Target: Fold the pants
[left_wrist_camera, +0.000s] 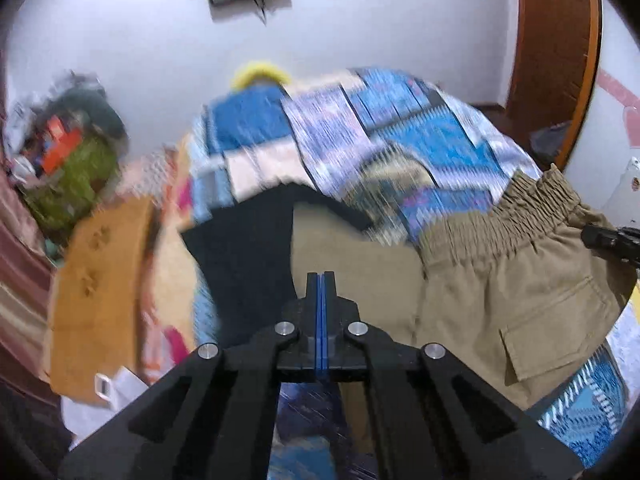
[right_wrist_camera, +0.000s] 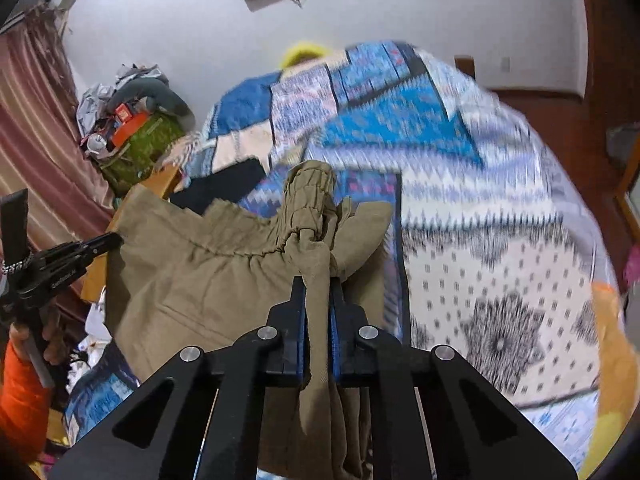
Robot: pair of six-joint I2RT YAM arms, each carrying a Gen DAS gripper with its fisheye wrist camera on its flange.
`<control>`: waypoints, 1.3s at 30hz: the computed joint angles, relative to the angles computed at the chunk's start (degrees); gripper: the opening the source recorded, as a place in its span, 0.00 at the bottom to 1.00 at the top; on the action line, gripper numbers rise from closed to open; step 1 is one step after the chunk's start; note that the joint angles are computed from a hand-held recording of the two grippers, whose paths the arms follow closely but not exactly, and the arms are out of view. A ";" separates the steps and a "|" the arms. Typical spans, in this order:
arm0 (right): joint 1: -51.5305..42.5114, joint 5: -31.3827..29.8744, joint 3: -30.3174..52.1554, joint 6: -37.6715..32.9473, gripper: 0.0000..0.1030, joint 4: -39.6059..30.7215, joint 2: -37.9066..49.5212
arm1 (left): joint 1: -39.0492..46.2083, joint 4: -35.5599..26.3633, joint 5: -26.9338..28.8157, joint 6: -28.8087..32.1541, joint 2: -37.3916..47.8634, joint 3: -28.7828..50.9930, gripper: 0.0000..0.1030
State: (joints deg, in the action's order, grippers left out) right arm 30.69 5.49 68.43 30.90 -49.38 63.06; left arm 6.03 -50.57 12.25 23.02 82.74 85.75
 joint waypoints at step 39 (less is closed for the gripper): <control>-2.17 0.17 8.96 -7.02 0.08 0.25 12.92 | 3.64 -3.23 9.79 -7.47 15.50 10.01 0.12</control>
